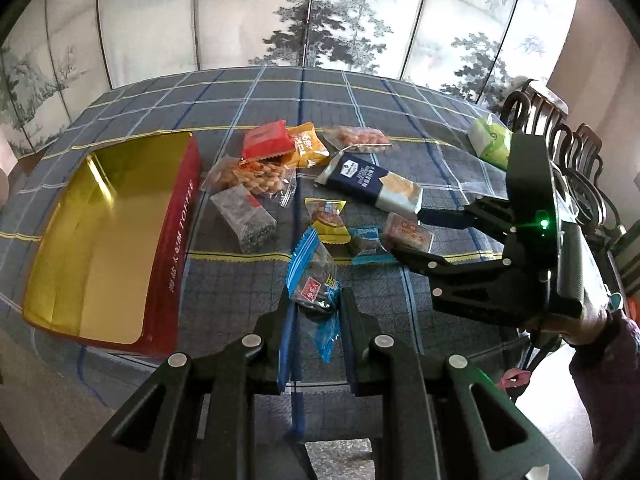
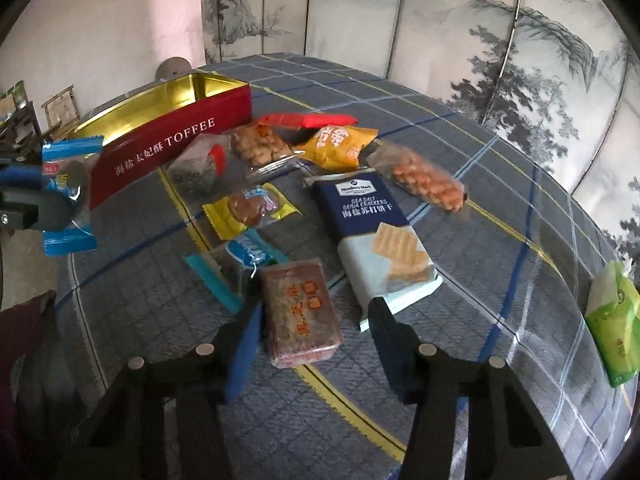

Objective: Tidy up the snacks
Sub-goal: 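Grasp the blue candy wrapper with the left tool while the right tool grasps the brown cake packet, then carry the blue candy over the gold tin and open the left tool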

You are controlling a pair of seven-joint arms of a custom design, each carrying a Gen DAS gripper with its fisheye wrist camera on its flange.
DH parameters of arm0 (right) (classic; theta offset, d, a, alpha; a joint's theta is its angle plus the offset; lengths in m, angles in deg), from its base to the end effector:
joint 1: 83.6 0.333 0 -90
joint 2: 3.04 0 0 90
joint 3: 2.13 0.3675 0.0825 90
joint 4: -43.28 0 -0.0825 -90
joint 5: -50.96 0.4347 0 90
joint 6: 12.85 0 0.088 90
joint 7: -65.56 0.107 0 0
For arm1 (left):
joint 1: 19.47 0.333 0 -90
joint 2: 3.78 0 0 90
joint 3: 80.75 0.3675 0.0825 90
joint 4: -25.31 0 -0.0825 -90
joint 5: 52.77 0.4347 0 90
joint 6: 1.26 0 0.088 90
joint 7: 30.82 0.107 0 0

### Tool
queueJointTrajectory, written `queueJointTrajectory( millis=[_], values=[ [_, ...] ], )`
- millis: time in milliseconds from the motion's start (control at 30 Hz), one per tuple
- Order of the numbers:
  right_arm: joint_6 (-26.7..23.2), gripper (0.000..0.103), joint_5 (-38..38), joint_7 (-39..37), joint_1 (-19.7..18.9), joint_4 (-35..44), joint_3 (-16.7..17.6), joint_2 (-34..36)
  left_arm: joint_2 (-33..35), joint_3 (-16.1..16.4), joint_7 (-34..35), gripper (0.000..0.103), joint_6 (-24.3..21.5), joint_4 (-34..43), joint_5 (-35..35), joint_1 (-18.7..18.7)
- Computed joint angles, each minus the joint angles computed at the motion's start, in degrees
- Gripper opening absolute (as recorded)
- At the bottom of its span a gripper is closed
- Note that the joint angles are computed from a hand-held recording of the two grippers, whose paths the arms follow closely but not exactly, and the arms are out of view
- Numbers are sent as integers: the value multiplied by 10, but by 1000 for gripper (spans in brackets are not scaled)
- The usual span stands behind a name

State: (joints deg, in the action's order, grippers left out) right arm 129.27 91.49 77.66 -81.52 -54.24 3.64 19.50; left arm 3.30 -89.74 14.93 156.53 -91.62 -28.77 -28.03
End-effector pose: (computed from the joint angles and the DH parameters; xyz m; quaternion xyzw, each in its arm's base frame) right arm 0.7502 0.0914 0.4288 -0.9052 0.2681 -0.1261 0.3047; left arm 0.6292 -0.2129 0.4711 -0.7148 0.6262 -0.2479 0.1885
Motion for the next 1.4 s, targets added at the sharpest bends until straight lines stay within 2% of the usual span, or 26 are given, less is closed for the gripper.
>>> queueJointTrajectory(
  millis=[67,167,200,233,300,467,600,767,867,1033,1400],
  values=[
    [-8,46,-14,15,5,6,-5,5,-1,-1,1,18,-3,0,-3,0],
    [-35,45,-13,38,-1,21,-5,15,-4,0,-3,18,-3,-2,0,-1],
    [-35,33,-10,38,-3,21,-4,15,-5,0,-1,18,-3,-2,-1,0],
    [-32,30,-6,37,-5,18,-3,13,-6,0,-1,18,-2,-3,-2,1],
    [-38,30,5,43,-10,16,-2,11,-8,0,-1,18,-2,-3,1,1],
    [-13,29,71,54,-26,-21,0,-13,-19,2,-7,18,3,-7,11,3],
    [37,29,118,93,-31,-46,-12,-26,-29,2,-9,18,6,-12,16,6],
    [90,29,75,196,-21,-32,-31,-7,-43,3,-27,18,4,-18,41,9],
    [98,29,46,237,-22,-25,-30,1,-53,5,-42,18,1,-24,59,13],
    [109,29,36,256,-33,-31,-20,0,-68,6,-61,18,-6,-32,78,24],
    [153,29,-26,292,-20,-46,-20,-2,-70,20,-72,18,-27,-34,126,61]
  ],
)
